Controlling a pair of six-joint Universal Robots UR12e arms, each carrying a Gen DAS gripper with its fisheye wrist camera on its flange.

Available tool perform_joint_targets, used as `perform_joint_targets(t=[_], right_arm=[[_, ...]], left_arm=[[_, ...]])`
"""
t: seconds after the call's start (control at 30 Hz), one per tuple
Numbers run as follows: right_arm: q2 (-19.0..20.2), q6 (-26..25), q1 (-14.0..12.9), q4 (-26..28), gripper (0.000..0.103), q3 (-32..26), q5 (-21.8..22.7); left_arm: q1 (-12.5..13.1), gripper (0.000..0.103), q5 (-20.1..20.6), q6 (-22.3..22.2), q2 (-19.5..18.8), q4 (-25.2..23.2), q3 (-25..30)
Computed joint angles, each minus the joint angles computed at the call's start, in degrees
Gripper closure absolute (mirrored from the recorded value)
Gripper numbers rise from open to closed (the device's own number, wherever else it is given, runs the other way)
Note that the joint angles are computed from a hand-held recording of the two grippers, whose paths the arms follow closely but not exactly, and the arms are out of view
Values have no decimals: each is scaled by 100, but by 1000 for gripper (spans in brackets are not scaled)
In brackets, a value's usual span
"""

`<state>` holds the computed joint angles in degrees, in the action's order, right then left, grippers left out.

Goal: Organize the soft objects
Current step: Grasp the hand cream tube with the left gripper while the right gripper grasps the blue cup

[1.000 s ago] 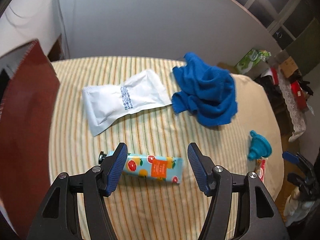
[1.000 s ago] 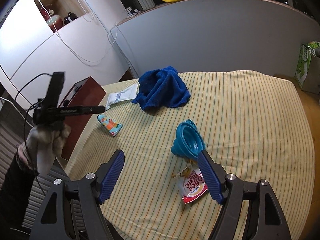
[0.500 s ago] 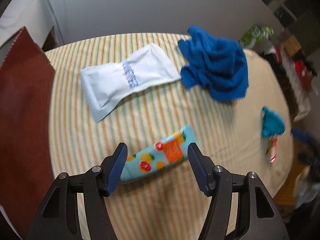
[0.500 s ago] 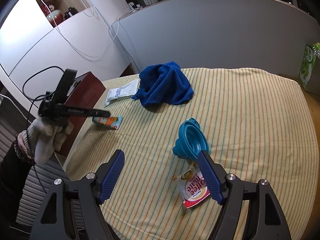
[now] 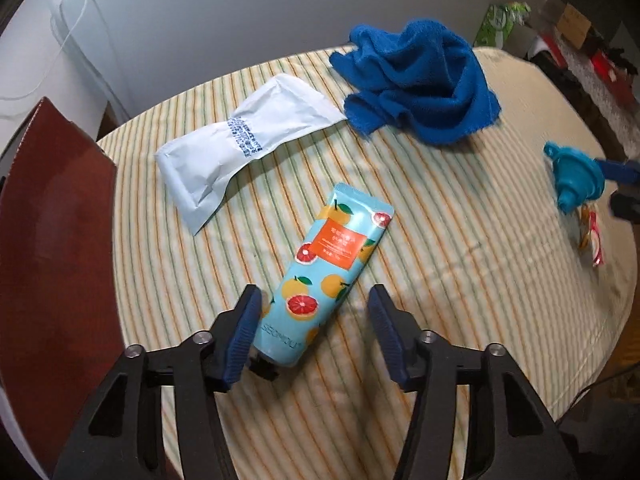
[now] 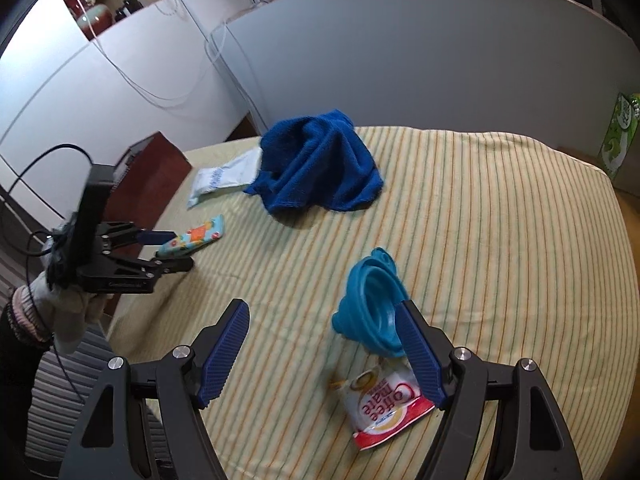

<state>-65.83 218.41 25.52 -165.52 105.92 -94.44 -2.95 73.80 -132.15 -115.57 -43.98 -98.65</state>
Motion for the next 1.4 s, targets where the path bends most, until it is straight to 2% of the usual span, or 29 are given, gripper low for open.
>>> perform_joint_targets(t=[0.13,0.27,0.33,0.47,0.53,0.63,1.1,1.23,1.4], right_arm=[[74,-121,-8,254,38,-113,19],[177,-194,-3,546,44,-247,-33],[230,-202,2,655,52,-303,-30],[284,-185,63,729,58,-336,-257],[270,-171,80,731,71,-318,-347],[239,-95,39,553,84,-232,-203],[138,180,103,-126,88,-146,-350],[74,47,180,-229,88,-214,-413],[79,-261,305,-330,88,-474,-471]], left_arm=[[42,57,-140,-105,-19,141,-38],[39,67,-191,-80,-8,260,-85],[43,70,-211,-54,10,328,-122],[74,74,-296,-101,13,347,-128],[105,75,-336,-132,25,397,-162],[158,75,-466,-219,45,376,-195],[323,76,-1048,-383,237,281,-345],[394,76,-1256,-376,330,230,-342],[510,76,-1590,-579,401,212,-300]])
